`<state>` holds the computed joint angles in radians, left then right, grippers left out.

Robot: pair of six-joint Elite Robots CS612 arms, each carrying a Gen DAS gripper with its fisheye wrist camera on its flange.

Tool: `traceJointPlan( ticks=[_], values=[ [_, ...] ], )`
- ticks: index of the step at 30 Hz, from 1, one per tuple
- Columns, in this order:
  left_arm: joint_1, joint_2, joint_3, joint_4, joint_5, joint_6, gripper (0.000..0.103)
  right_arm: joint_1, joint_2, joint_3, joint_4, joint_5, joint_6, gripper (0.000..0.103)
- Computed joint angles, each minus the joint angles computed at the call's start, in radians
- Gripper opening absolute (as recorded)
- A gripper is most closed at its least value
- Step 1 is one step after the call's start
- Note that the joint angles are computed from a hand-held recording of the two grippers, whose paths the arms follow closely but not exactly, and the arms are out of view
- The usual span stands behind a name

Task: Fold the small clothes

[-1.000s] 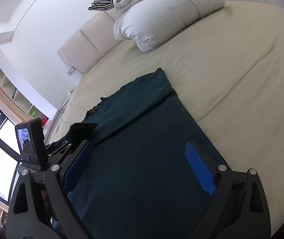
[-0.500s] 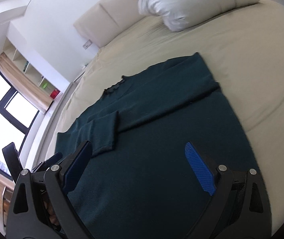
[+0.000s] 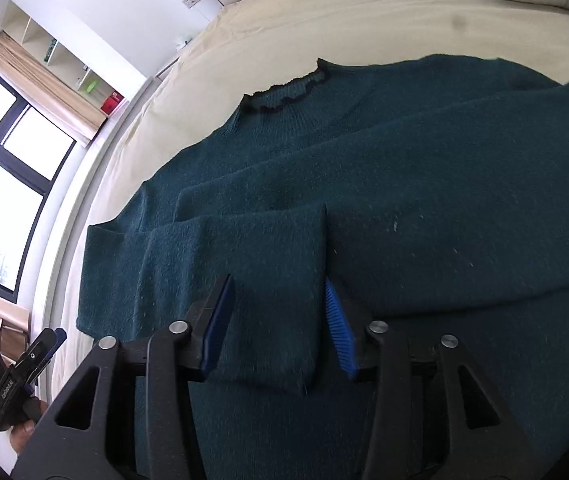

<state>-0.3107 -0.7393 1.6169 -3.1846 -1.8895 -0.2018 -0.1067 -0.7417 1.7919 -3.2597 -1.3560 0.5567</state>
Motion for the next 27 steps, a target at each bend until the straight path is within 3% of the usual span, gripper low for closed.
traceJointPlan(
  ticks=[3,6,7,13,18,21,23,27],
  values=[
    [0.007,0.013,-0.02,0.016,-0.033,-0.022,0.073,0.004,0.002,-0.013,0.023,-0.005,-0.036,0.03],
    [0.013,0.023,-0.04,0.03,-0.053,-0.04,0.071,0.006,-0.006,-0.01,0.038,-0.02,-0.071,0.01],
    [0.014,0.027,-0.049,0.036,-0.051,-0.043,0.071,0.007,-0.012,-0.006,0.038,-0.024,-0.078,0.008],
    [0.011,0.052,-0.118,0.094,-0.038,-0.045,0.071,0.027,-0.063,0.02,-0.022,-0.108,-0.166,0.006],
    [0.003,0.078,-0.185,0.136,-0.029,-0.046,0.072,0.009,-0.09,0.048,-0.107,-0.155,-0.204,0.006],
    [-0.008,0.098,-0.231,0.215,-0.019,-0.033,0.072,-0.013,-0.078,0.042,-0.031,-0.196,-0.209,0.006],
    [-0.016,0.108,-0.251,0.247,-0.015,-0.018,0.072,-0.03,-0.063,0.041,0.002,-0.184,-0.184,0.006],
    [-0.033,0.13,-0.297,0.29,0.04,0.008,0.072,-0.044,-0.047,0.059,-0.057,-0.16,-0.156,0.006]
  ],
)
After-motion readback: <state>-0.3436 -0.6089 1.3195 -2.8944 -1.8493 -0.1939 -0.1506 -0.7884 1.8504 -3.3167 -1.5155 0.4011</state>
